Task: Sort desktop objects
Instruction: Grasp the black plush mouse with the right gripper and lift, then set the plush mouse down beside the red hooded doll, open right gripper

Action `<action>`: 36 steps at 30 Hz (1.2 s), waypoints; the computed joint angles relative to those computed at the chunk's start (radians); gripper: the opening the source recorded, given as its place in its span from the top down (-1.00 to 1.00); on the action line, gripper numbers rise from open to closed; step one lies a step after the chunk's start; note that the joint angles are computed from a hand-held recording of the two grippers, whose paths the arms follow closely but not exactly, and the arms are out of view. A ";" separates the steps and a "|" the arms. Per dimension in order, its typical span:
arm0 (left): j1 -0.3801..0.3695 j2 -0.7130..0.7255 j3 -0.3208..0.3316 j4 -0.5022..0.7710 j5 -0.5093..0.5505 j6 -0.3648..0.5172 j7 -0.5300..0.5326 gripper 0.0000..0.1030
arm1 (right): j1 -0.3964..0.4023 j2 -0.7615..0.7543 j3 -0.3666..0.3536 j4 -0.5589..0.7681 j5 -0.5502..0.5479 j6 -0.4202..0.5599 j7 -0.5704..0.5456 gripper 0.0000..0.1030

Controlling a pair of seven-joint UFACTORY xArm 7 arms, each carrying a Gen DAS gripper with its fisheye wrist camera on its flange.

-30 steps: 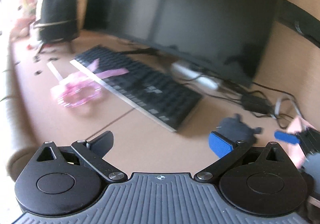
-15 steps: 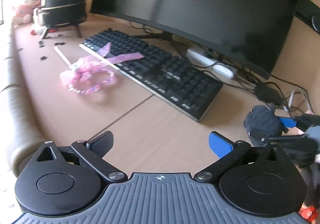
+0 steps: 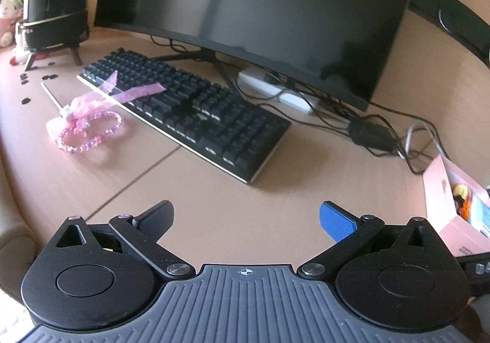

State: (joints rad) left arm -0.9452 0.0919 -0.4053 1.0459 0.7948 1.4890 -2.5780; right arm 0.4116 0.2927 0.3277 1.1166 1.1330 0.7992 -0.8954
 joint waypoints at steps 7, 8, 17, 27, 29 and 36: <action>-0.020 0.021 -0.004 0.002 0.083 -0.071 0.012 -1.00 | -0.022 -0.003 -0.015 -0.021 0.033 -0.033 0.007 -0.28; -0.019 0.023 -0.002 0.000 0.099 -0.098 0.023 -1.00 | -0.024 0.006 -0.016 -0.016 0.039 -0.038 0.007 -0.29; -0.024 0.105 0.042 0.063 0.171 -0.278 0.209 -1.00 | -0.050 0.056 -0.004 0.009 0.060 -0.017 0.050 -0.29; -0.037 0.123 0.073 0.066 0.158 -0.337 0.224 -1.00 | -0.042 0.011 -0.008 -0.029 0.061 -0.094 -0.009 -0.32; -0.036 0.123 0.075 0.065 0.152 -0.343 0.224 -1.00 | -0.037 -0.004 -0.008 -0.039 0.056 -0.117 -0.035 -0.35; -0.032 0.129 0.082 0.071 0.144 -0.359 0.237 -1.00 | -0.012 -0.068 -0.004 -0.101 0.062 -0.239 -0.157 -0.45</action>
State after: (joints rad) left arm -0.9776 0.2211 -0.3235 1.1166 0.9383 1.1297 -2.3411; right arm 0.3999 0.2246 0.3235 1.0158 1.1954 0.5607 -1.0528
